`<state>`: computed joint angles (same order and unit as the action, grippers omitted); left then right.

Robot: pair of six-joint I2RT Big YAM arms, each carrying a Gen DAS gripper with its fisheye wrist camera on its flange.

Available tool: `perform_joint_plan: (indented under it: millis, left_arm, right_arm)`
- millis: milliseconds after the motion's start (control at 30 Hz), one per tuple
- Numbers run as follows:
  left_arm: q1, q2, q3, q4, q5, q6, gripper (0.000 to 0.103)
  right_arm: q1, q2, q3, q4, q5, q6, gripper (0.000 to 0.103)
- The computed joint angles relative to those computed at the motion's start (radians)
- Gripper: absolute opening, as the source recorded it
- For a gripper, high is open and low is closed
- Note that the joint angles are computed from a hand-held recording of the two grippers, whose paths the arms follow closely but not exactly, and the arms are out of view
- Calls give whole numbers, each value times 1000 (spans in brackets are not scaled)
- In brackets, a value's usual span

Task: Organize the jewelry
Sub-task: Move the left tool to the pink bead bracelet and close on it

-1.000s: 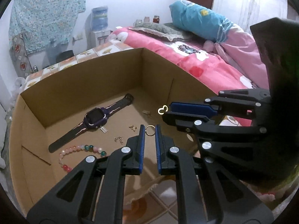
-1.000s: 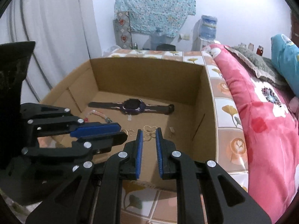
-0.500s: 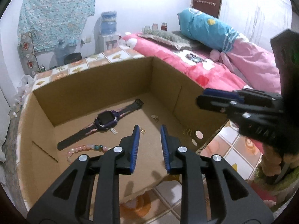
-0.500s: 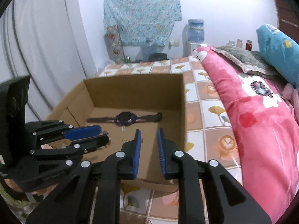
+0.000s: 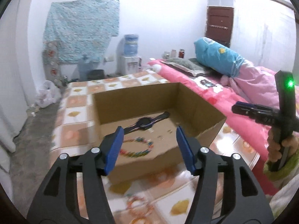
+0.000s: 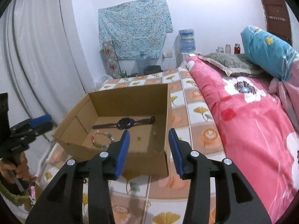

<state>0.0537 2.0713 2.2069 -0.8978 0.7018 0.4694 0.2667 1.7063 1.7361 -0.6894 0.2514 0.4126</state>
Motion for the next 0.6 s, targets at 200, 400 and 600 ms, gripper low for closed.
perform_joint_plan:
  millis: [200, 400, 600]
  left_arm:
    - [33, -62, -142, -42, -73, 75, 63]
    - [14, -84, -259, -116, -86, 157, 63]
    - [-6, -75, -288, -105, -159, 200, 44]
  right_arm:
    - [6, -17, -74, -45, -59, 87, 44]
    - [22, -10, -125, -78, -131, 161, 44]
    - [36, -2, -139, -81, -158, 182, 44]
